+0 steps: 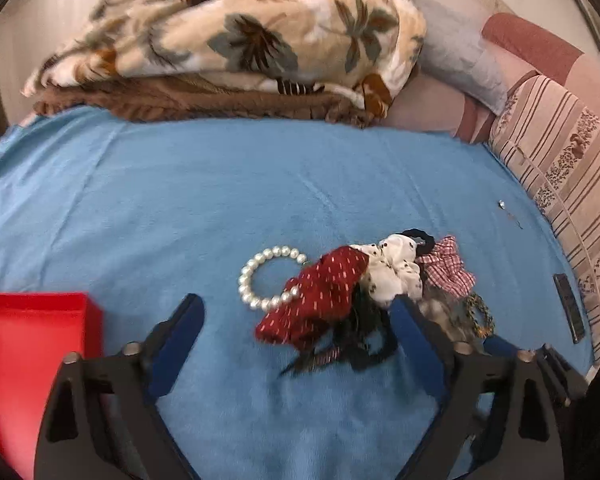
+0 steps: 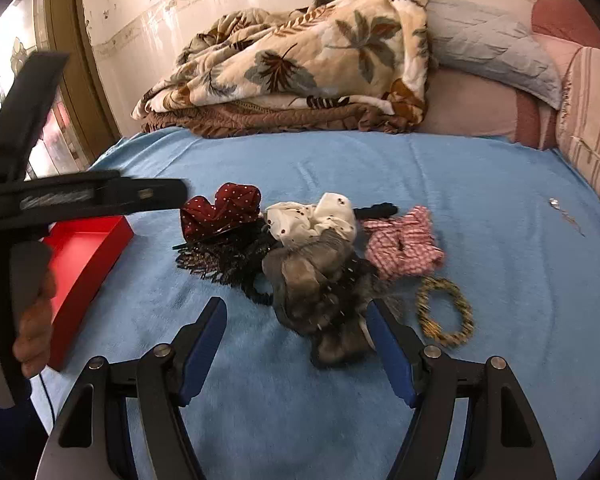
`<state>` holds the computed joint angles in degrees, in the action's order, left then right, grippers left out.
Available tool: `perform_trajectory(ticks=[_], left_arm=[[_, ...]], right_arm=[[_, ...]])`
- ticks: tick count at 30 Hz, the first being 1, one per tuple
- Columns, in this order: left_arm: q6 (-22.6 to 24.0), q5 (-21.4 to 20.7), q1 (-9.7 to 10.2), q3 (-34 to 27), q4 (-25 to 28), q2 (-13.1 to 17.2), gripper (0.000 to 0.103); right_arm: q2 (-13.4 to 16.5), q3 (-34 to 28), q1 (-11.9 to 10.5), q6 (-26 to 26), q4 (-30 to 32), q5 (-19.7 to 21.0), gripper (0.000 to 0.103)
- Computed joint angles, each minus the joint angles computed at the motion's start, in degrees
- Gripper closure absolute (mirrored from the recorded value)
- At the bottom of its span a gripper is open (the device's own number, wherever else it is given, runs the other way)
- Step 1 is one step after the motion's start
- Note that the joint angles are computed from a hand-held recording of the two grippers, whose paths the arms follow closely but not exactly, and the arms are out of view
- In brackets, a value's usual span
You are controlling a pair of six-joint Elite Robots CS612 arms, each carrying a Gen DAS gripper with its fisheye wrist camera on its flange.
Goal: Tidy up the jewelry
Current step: 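Grasp red polka-dot scrunchie with left tool while right tool grasps grey scrunchie, both into tray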
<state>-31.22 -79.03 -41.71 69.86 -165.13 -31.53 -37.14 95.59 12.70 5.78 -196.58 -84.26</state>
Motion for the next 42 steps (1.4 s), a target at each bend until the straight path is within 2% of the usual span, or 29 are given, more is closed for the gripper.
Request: perform_trajectory(ticks=[1,2,3,4,5,6,7,10,12,15,18,23,28,34,42], left_arm=[[-0.4,-2.1,0.45,-1.3,1.2,0.7,0.026],[-0.8,-3.7,0.81,-2.1,2.0,1.1,0.034],[-1.3,-4.9,1.08,-3.0,3.0,1.6,0.045],[-1.7,-5.7,1.22,-3.7,4.3,2.0,0.055],[-2.3,-6.6,1.38,-4.4,5.9,2.3,0.084],[-2.7,-7.2,1.47,-4.7,6.8,2.5,0.098],[-3.3,-7.5,1.5,-4.4,6.9,2.4,0.098],[-4.0,-5.7,0.87,-1.9,4.4,1.0,0.098],[-3.8,-4.3,0.36,0.5,2.2,-0.6,0.098],[-3.3,-2.2,-0.52,5.3,-3.6,-3.7,0.098],[-2.7,0.0,-1.37,10.6,-9.9,-7.1,0.098],[-3.5,3.2,-1.96,17.5,-14.9,-11.3,0.098],[-4.4,9.8,-2.05,22.8,-15.5,-14.0,0.098],[-10.4,12.2,0.33,27.0,-14.3,-15.5,0.098],[-15.4,15.0,3.47,29.3,-13.5,-15.3,0.098]], right_arm=[[0.3,-0.6,0.0,0.0,0.6,0.2,0.026],[0.6,-1.0,0.0,0.0,1.0,0.2,0.028],[0.8,-1.3,0.1,0.0,1.3,-0.1,0.03],[0.8,-1.5,0.0,-0.1,1.7,-0.2,0.038],[0.9,-1.7,0.0,-0.3,2.3,-0.3,0.054],[0.9,-1.9,-0.1,-0.3,2.9,0.1,0.064],[0.8,-1.8,-0.3,-0.1,3.4,0.9,0.08],[0.1,-0.7,-0.6,0.8,2.6,1.7,0.092],[-0.6,0.5,-0.6,1.1,1.4,1.7,0.096],[-1.8,2.4,-0.6,1.7,-0.7,2.0,0.097],[-2.9,4.2,-0.8,2.9,-2.4,4.1,0.097],[-4.5,6.1,-1.0,4.8,-3.8,9.1,0.097],[-5.4,6.4,-0.1,4.9,-3.1,12.3,0.097],[-5.1,3.4,2.1,3.3,0.9,15.1,0.097],[-1.9,-6.1,5.6,2.9,8.7,21.2,0.097]])
